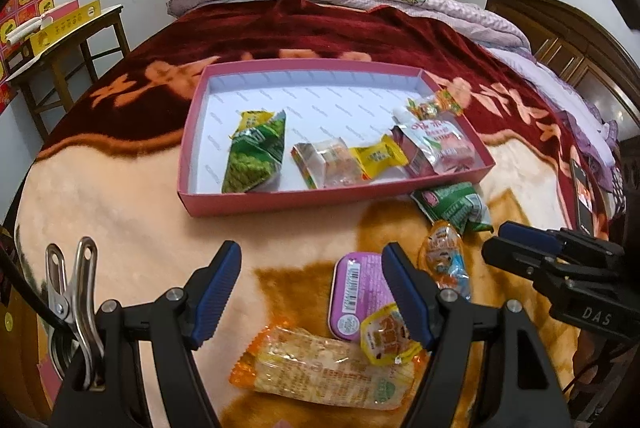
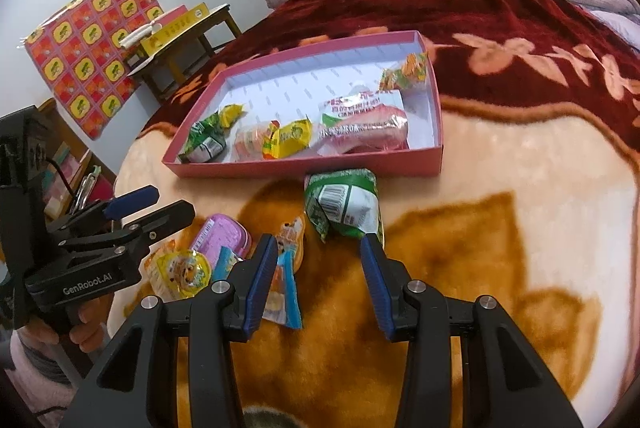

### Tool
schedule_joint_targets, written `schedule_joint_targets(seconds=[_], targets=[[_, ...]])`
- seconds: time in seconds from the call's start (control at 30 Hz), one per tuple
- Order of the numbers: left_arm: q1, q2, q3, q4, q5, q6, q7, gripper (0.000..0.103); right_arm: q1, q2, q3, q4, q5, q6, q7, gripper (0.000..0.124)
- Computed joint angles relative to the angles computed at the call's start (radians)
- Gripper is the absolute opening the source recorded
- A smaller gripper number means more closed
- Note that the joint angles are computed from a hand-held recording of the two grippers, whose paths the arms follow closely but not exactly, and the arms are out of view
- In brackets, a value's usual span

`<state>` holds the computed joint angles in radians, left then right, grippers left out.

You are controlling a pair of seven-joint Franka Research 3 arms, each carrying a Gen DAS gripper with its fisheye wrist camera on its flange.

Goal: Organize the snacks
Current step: 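Move both tools back from the box to the snack pile, then grasp the purple tin with the left tool while the right tool grasps the orange-wrapped chocolate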

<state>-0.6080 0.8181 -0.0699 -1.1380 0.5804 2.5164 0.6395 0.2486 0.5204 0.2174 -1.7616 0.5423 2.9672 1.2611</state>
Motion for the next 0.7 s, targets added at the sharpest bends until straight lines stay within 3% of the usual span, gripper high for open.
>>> schedule_joint_targets(seconds=[0.43, 0.7], targets=[[-0.021, 0.085, -0.003, 0.118, -0.032, -0.086, 0.080, 0.076, -0.014, -0.016, 0.011, -0.031, 0.025, 0.012, -0.016, 0.045], [-0.018, 0.109, -0.028, 0.145, -0.077, -0.082, 0.144, 0.076, -0.017, -0.016, 0.013, -0.033, 0.035, 0.010, -0.021, 0.045]])
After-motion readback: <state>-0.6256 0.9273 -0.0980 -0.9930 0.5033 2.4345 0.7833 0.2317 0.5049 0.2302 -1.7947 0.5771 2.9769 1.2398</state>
